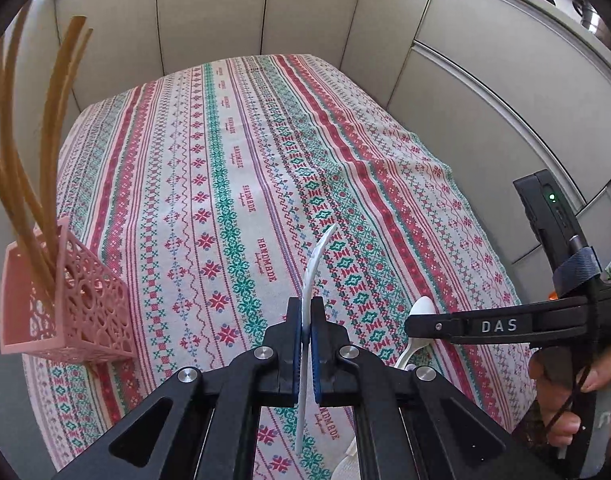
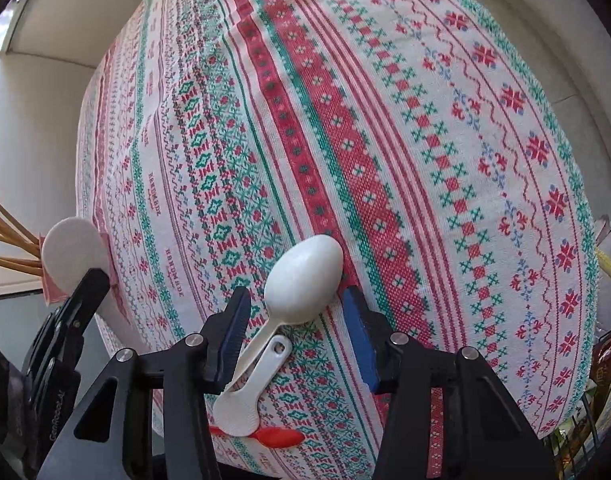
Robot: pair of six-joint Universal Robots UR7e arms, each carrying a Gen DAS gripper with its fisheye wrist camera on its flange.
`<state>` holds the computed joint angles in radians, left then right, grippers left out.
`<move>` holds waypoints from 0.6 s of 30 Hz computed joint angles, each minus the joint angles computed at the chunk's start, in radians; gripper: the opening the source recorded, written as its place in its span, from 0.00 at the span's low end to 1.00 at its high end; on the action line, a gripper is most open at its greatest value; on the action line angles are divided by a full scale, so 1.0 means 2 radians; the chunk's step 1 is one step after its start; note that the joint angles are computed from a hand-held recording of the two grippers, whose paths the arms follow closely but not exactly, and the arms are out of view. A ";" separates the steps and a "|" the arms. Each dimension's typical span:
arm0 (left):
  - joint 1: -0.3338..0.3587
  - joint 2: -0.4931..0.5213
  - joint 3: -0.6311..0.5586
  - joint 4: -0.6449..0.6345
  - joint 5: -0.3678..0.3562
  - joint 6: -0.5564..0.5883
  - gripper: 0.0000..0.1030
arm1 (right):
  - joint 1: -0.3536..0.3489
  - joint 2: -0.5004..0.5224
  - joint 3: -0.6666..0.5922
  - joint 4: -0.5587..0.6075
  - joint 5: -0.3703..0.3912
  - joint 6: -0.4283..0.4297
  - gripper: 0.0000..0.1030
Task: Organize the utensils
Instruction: 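Close the right gripper on the white plastic spoon while the left gripper lifts the paddle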
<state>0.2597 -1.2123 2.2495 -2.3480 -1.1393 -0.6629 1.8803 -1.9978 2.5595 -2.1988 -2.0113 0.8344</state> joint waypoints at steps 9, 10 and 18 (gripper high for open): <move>-0.013 -0.033 0.013 0.017 0.017 -0.007 0.04 | 0.045 0.067 -0.020 -0.003 -0.056 0.050 0.36; -0.014 -0.038 0.014 0.015 0.019 -0.009 0.04 | 0.040 0.062 -0.016 -0.012 -0.052 0.045 0.36; -0.031 -0.092 0.032 0.006 0.041 -0.018 0.04 | -0.006 0.009 0.015 -0.075 0.013 -0.002 0.14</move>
